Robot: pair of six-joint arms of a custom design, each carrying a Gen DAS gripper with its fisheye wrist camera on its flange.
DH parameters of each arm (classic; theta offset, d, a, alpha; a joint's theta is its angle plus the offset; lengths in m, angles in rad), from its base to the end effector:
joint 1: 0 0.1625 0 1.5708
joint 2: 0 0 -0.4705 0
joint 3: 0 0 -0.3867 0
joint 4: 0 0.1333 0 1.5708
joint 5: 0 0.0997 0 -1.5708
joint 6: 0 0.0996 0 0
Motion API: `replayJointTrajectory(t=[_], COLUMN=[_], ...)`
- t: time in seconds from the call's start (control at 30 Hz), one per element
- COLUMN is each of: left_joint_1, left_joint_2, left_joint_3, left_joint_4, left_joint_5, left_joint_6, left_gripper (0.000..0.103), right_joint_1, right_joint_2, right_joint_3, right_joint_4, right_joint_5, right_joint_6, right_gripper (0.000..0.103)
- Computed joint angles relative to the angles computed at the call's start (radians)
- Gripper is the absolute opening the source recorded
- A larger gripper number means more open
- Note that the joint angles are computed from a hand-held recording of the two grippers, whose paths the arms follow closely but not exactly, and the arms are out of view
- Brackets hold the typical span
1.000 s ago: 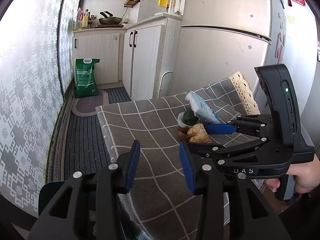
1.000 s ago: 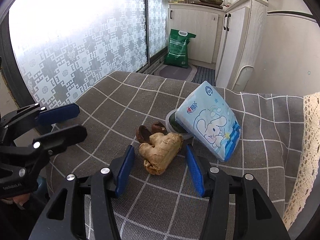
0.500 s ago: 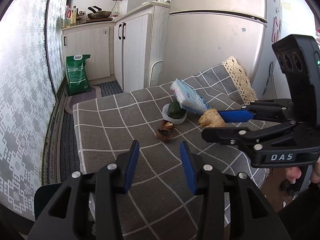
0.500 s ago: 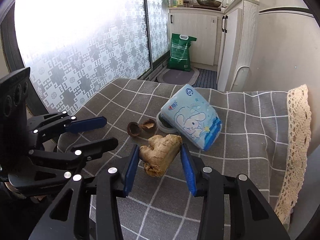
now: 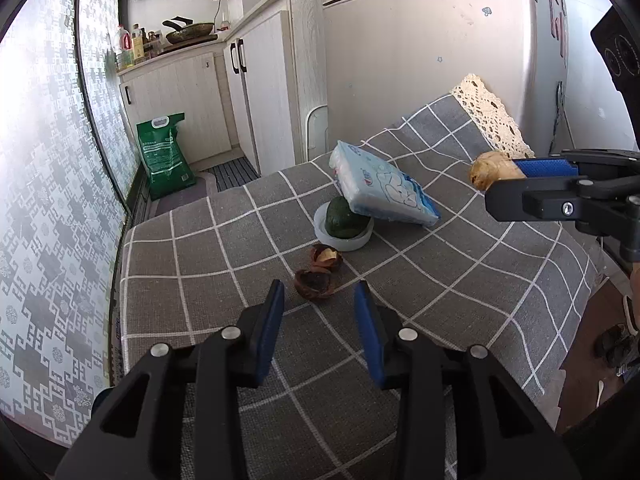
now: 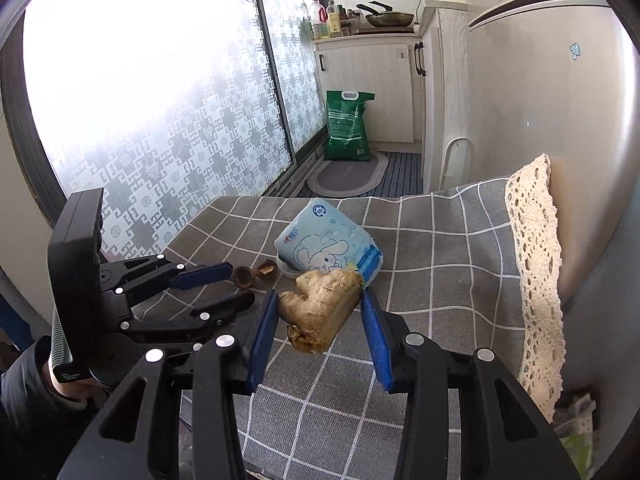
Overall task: Collect trash
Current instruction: 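Lift the ginger root with the right tool while the left tool grasps a walnut shell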
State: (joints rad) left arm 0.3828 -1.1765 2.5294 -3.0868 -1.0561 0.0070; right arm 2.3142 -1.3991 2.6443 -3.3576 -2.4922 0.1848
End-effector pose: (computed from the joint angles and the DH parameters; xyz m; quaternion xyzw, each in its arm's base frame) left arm -0.2814 -0.3099 0.1500 0.5251 0.8085 -0.2067 0.1669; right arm 0.2567 -0.1995 0.2595 0.1236 -0.8624 0.4060 0.2758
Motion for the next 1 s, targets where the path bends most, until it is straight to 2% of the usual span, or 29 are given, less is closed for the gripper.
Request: replayJointTrajectory(t=[0.13,0.23,0.27,0.57,1.0], left_joint_1=[0.011,0.013,0.006,0.015,0.075], left_joint_2=[0.0,-0.002,0.001,-0.071,-0.239], left_joint_3=[-0.021,-0.024,-0.022,0.001,0.014], left_joint_4=[0.039,0.052,0.049,0.03,0.097], left_joint_5=[-0.01,-0.024,-0.021,-0.03,-0.017], left_joint_6=[-0.009,-0.008,-0.009,-0.007,0.003], left_gripper=[0.034,0.023,0.022,0.022,0.022], right_joint_1=[-0.002,-0.006,-0.006,-0.01,0.022], right_joint_2=[-0.002,-0.008,-0.01,0.017,0.166], right_joint_3=[0.009,0.013,0.014,-0.005,-0.115], right_joint_4=[0.0,0.004,0.004,0.01,0.028], right_joint_5=[0.008,0.01,0.011,0.023,0.036], right_joint_6=[0.002,0.004,0.004,0.003,-0.005], right_gripper=[0.042,0.042,0.042,0.042,0.042])
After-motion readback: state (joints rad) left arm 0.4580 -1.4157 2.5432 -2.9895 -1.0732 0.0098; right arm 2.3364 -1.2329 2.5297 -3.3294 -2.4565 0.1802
